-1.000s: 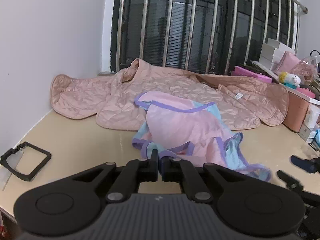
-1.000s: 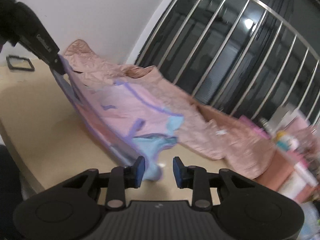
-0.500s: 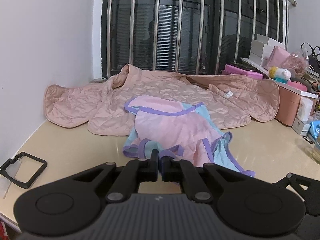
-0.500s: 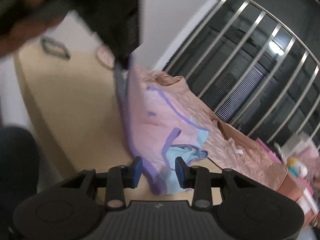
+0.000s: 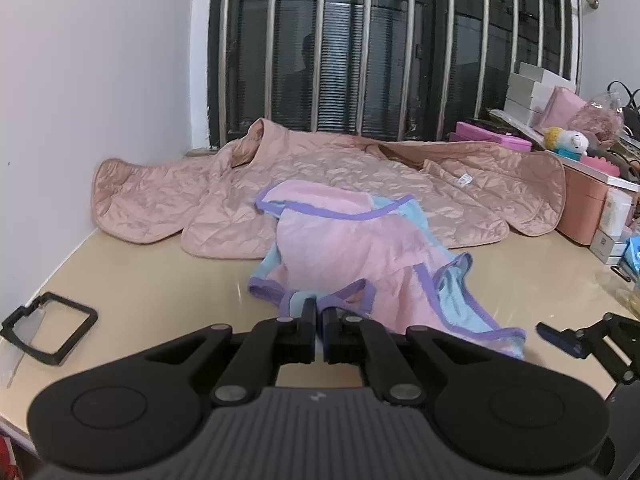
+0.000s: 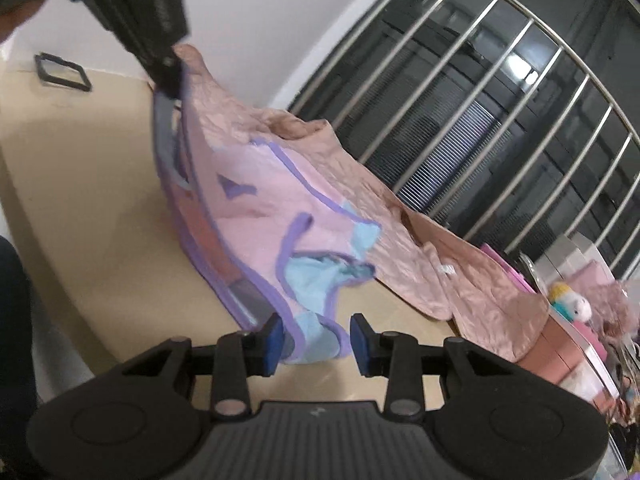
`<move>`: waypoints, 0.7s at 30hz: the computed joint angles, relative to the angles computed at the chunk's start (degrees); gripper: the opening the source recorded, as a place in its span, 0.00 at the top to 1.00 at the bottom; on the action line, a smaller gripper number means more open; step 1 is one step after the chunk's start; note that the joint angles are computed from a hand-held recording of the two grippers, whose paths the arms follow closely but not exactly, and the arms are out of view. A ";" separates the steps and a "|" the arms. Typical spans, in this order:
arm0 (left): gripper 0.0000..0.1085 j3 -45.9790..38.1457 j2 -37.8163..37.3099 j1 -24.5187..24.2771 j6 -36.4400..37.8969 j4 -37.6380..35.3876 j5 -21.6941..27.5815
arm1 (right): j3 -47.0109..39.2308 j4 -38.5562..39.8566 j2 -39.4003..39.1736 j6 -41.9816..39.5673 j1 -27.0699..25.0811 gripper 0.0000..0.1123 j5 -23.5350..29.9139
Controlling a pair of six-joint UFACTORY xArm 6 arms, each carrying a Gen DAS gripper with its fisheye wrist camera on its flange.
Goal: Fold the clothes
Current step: 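Lift the garment by its hem with both grippers, raising it high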
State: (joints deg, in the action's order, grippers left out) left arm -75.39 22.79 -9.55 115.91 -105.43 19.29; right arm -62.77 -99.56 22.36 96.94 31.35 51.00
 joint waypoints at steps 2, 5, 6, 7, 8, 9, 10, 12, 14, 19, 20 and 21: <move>0.98 0.04 0.45 0.26 -0.79 0.41 -0.24 | 0.23 0.21 0.13 -0.26 0.17 0.70 0.58; 0.98 -0.62 2.05 0.43 -3.63 2.85 -1.16 | 0.06 0.76 0.63 -0.73 0.04 0.76 0.43; 0.98 -0.98 2.75 0.31 -4.48 3.58 -1.78 | -0.04 0.78 0.71 -0.59 -0.20 0.81 -0.07; 0.98 -1.60 3.58 0.11 -5.12 4.25 -2.45 | -0.17 0.73 0.69 -0.02 -0.60 0.89 -0.97; 0.98 -2.24 4.42 -0.09 -5.80 4.97 -3.11 | -0.29 0.62 0.67 0.84 -1.00 0.93 -1.94; 0.98 -2.87 5.01 -0.31 -6.43 5.96 -3.51 | -0.25 0.33 0.30 1.57 -1.60 0.94 -3.20; 0.98 -3.41 5.24 -0.43 -6.48 6.48 -3.58 | -0.11 -0.08 -0.30 2.20 -2.35 0.96 -4.68; 0.98 -4.54 4.68 -0.03 -7.37 9.10 -1.69 | 0.54 -1.29 -2.31 3.70 -4.45 0.98 -8.89; 0.98 -5.91 3.32 1.36 -13.23 17.67 3.62 | 2.00 -3.55 -6.50 4.64 -7.84 0.98 -15.52; 0.98 -14.61 0.27 5.03 -23.55 32.90 18.52 | 5.21 -6.00 -21.25 -4.15 -12.92 0.98 -21.72; 0.98 -17.07 -0.07 5.56 -24.76 34.39 21.08 | 5.01 -5.47 -24.02 -6.19 -14.01 0.98 -23.37; 0.98 -19.90 0.03 6.07 -27.04 36.06 23.73 | 4.56 -4.59 -26.41 -8.76 -14.73 0.98 -24.44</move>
State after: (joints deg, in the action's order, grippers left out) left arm -95.29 22.83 -3.47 88.87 -69.37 43.03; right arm -58.21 -104.15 -4.05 88.18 16.61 26.56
